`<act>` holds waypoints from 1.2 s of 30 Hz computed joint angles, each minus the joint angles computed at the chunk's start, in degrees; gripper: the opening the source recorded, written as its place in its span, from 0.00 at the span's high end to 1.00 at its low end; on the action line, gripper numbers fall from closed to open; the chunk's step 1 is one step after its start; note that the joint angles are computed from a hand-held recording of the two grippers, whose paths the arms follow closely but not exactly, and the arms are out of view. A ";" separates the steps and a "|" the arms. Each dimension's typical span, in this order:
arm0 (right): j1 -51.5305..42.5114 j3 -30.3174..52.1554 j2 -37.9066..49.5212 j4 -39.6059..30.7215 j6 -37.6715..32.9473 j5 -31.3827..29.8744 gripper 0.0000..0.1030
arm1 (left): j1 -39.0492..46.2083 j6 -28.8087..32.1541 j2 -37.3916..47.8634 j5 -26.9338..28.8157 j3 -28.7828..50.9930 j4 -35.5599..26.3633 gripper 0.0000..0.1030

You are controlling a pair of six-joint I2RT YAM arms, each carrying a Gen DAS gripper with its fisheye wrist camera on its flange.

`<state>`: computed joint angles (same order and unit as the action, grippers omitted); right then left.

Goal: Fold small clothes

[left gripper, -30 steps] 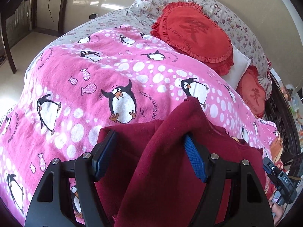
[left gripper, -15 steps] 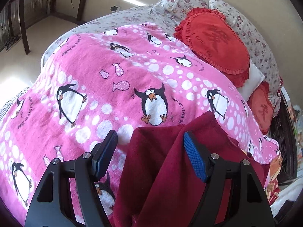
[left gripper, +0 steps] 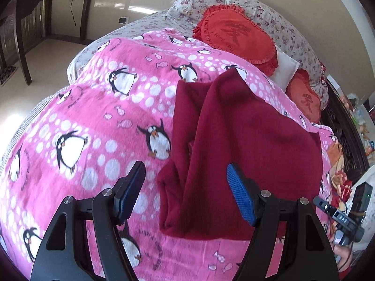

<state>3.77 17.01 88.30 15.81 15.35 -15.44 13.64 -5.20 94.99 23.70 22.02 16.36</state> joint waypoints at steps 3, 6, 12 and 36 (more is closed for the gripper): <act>2.42 0.64 -6.97 -4.81 2.00 -0.30 0.55 | 0.62 0.14 1.69 0.22 -3.59 4.32 0.30; 7.06 2.44 -9.41 -7.09 3.63 0.81 0.55 | 1.25 -0.72 6.01 1.37 -4.28 7.91 0.30; 18.93 9.74 -0.53 -6.12 7.10 4.79 0.55 | 1.43 -2.28 11.22 1.33 -4.33 12.34 0.30; 35.86 61.88 37.94 -24.52 3.91 19.00 0.55 | 2.46 -0.12 15.41 3.13 -4.96 18.09 0.29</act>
<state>39.62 78.89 126.24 -8.70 19.26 3.56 16.10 -5.32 110.40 26.82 17.06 34.45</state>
